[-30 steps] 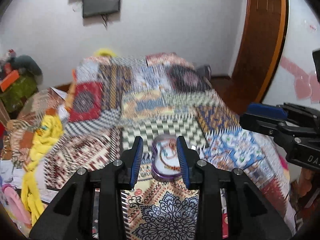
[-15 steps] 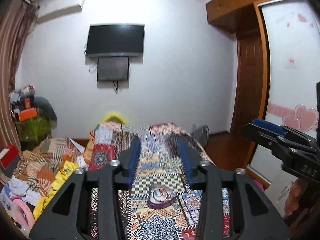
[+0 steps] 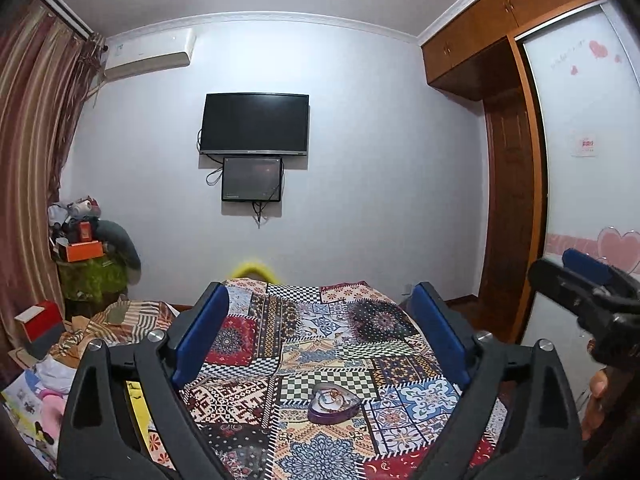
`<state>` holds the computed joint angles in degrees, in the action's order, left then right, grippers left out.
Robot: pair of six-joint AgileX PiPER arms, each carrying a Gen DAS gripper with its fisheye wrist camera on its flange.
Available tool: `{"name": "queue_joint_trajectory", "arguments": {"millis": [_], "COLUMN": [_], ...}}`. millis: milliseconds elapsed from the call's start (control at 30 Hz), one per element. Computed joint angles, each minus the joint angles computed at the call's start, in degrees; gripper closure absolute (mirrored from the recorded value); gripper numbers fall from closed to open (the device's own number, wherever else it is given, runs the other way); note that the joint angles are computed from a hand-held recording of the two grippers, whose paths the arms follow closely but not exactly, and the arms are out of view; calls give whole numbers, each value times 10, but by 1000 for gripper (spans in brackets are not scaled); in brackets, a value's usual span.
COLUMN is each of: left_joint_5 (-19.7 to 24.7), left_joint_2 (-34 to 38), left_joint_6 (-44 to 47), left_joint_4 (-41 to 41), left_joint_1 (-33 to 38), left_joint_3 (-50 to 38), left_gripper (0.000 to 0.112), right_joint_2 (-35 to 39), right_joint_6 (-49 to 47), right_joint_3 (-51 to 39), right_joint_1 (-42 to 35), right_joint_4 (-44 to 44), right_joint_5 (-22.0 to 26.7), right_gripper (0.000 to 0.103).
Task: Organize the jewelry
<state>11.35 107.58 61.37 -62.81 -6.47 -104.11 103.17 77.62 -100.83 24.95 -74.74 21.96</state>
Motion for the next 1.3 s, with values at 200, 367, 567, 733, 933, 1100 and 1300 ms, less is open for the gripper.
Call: {"name": "queue_joint_trajectory", "arguments": {"millis": [200,367,567,733,933,1100,1300], "left_joint_5": [-3,-7,-4,-4,10,6,4], "left_joint_2": [-17,-24,-16,-10,-8,-4,1], "left_joint_6": [-4,20,-25,-78,-75,-110,-128], "left_joint_4": [7,-11,38,93,85,120,139], "left_joint_1": [-4,-7,-9,-13,-8,-10,-12], "left_joint_3": [22,36,29,20,20,15,11], "left_gripper": [18,18,18,15,14,12,11], "right_joint_2": [-16,-36,-41,-42,-42,-44,-43], "right_joint_6": [-15,-4,-12,-16,-48,-55,-75], "right_joint_3": [24,52,61,63,59,60,55], "right_joint_1": [-1,3,6,6,2,2,1], "right_joint_4": [21,6,13,20,56,66,84], "right_joint_5": [-2,-1,4,5,5,6,7], "right_gripper": [0,0,0,0,0,0,0]}}
